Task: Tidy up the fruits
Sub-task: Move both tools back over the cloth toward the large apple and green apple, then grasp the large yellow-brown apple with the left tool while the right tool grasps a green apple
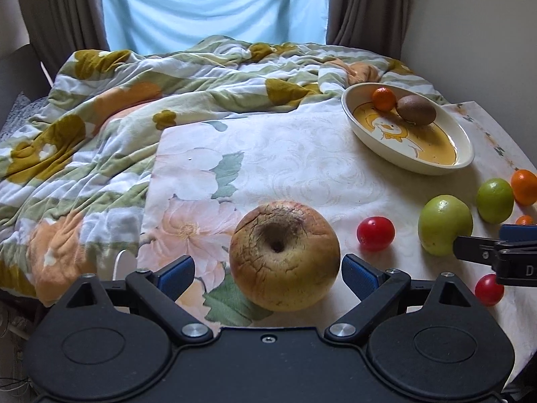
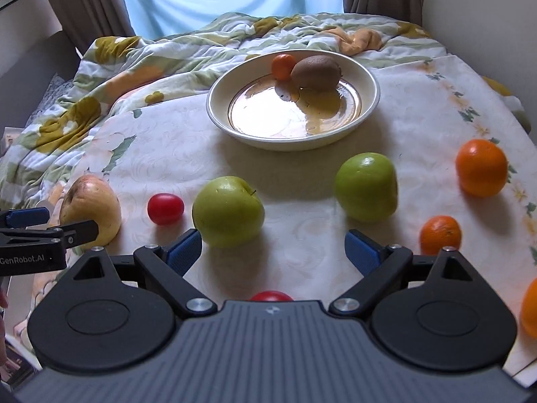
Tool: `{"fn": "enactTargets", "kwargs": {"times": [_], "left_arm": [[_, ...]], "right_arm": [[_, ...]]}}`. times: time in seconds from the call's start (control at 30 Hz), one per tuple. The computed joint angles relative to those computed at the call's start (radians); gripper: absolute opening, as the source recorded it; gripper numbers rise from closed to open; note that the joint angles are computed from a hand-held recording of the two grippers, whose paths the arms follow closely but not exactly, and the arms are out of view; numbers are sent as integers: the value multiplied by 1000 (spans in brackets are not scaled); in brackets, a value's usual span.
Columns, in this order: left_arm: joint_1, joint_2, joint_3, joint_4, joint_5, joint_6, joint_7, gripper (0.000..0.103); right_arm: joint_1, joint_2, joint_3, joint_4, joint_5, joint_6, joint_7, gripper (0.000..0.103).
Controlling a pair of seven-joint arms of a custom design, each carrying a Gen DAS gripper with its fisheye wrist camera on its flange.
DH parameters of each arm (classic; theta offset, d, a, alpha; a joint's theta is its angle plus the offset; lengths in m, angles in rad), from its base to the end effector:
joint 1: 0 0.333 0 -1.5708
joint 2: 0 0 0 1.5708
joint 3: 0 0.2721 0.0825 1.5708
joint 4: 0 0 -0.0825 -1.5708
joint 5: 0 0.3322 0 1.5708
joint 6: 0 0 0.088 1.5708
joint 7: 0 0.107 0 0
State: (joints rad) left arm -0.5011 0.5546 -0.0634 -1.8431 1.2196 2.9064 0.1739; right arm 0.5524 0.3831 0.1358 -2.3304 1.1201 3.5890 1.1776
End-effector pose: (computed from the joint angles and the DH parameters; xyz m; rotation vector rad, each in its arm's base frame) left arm 0.4776 -0.3661 0.2572 -1.5742 2.0932 -0.7216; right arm 0.4309 0.2072 0.2520 -1.6286 1.9047 -0.5231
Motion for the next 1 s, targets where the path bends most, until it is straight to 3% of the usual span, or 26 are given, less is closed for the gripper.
{"fn": "enactTargets", "kwargs": {"times": [0.07,0.17,0.23,0.4,0.7,0.93,1.0], "left_arm": [[11,17,-9,15,-20,6,35,94],[35,41,-30,32,-85,25,114,88],[51,52,-41,33,-133,50,166,79],[30,52,-11,25,-173,83,188,78],[6,41,16,6,-206,99,201,78],[-16,21,37,-19,-172,102,130,77],[-16,13,36,-28,-165,98,113,77]], "right_arm": [[24,20,-24,36,36,-15,-40,103],[9,36,-11,54,12,-12,-28,103],[18,45,-19,71,20,-16,-39,103],[41,62,-40,114,68,-31,-102,103],[45,86,-55,153,60,-73,-114,93],[8,90,-32,143,-37,-83,-57,89],[-25,91,-9,135,-90,-86,-32,83]]}}
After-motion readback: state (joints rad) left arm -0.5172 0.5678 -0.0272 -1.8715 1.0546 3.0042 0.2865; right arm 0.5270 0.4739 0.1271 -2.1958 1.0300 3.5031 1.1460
